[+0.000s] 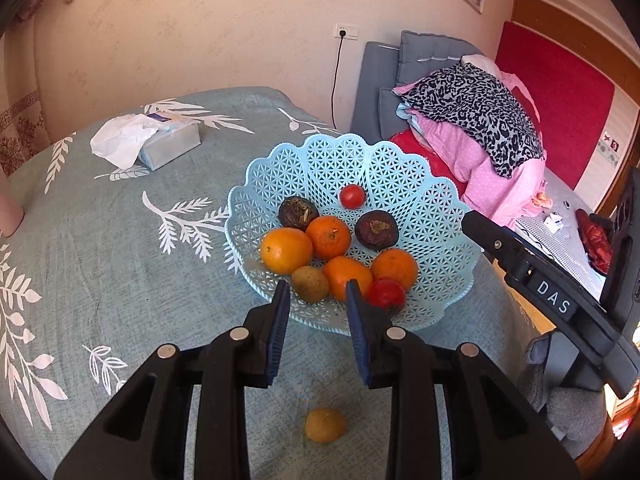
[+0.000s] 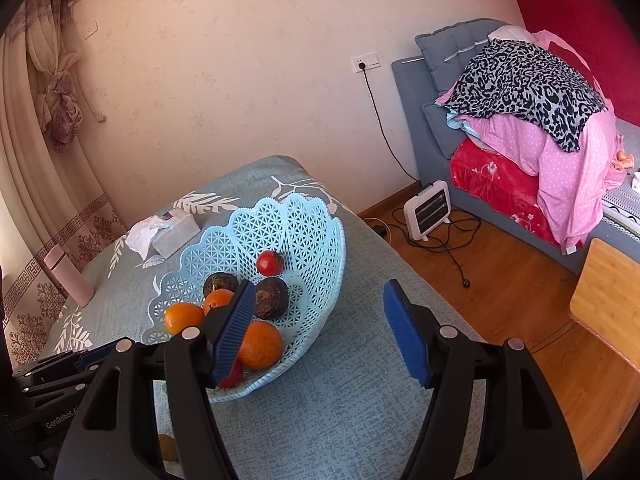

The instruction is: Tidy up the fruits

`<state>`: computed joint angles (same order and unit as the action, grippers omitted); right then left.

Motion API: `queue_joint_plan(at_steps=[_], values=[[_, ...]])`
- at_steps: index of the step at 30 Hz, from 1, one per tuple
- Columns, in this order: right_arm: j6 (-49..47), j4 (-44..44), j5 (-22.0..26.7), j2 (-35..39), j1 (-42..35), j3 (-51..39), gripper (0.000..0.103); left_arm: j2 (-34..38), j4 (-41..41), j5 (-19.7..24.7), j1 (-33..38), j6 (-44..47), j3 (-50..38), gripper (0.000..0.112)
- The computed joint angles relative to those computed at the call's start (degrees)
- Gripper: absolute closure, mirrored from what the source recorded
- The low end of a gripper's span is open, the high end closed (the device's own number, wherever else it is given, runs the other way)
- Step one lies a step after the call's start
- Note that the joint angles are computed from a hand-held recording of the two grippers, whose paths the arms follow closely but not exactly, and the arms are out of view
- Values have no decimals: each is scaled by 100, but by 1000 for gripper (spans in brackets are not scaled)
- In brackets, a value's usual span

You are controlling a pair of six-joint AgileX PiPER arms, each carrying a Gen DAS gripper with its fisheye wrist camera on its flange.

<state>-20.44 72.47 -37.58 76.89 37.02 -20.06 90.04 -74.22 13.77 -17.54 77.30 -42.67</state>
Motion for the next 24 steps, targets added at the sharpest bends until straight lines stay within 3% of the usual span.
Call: queue_joint_plan(at_steps=[1,4,9,15,21,24], values=[[2,8,-2,9,7,-6,35,-35,93,61,73,-69,51,81],[77,-50,22,69,1,-20,34,-208,227,266,289,-92,294,55],[95,-10,-79,148,76,-37,30,-430,133,294,327,372,773,55],[21,56,-100,119,99,-34,30,-212,-235,-20,3,811,885,58],[64,-5,-61,86,60,-3,30,264,399,5,-92,218,714,74],[65,-4,-65,89,61,-4,30,266,256,-94,-141,334,757,83]])
